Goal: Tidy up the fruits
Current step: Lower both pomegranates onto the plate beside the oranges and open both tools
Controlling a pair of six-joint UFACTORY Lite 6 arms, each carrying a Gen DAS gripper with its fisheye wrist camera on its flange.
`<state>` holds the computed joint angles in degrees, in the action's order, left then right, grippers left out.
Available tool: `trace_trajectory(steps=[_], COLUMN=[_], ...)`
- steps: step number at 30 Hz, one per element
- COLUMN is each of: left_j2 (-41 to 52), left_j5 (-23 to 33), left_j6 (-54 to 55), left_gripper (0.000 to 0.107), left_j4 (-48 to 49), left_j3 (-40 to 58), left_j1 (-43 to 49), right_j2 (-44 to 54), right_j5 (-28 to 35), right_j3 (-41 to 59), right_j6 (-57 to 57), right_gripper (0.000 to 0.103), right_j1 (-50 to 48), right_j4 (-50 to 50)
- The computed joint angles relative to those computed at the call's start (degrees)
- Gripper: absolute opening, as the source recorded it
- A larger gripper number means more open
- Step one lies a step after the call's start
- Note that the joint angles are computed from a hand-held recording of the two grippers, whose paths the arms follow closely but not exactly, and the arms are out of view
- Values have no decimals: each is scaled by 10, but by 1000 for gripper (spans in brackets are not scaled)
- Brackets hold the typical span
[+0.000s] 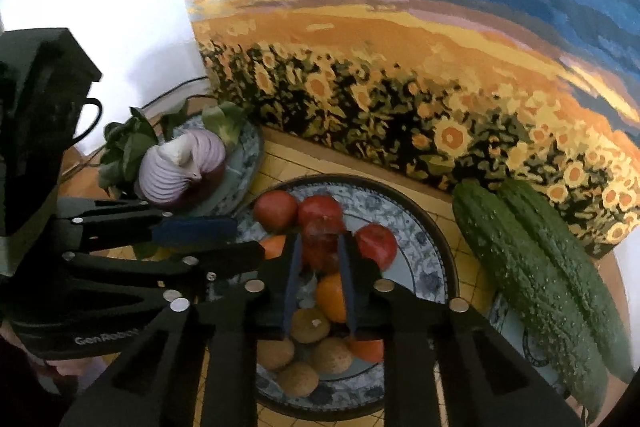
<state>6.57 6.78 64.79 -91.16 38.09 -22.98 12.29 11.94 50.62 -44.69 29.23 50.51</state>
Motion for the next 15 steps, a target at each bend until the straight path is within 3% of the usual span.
trace_trajectory(steps=[2, 5, 8, 15], left_j2=[3, 8, 13, 10], left_j5=[0, 4, 4, 1], left_j6=[1, 7, 21, -11], left_gripper=[29, 30, 30, 35], left_j4=[1, -3, -14, 24], left_j3=[2, 6, 10, 14], left_j1=[1, 1, -1, -4], right_j2=[7, 29, 47, 54], right_j5=[2, -6, 13, 15], right_j3=[5, 19, 28, 38], right_j6=[-15, 46, -7, 65], right_gripper=[14, 14, 14, 14], right_j1=[1, 2, -16, -18], right_j4=[12, -47, 13, -48])
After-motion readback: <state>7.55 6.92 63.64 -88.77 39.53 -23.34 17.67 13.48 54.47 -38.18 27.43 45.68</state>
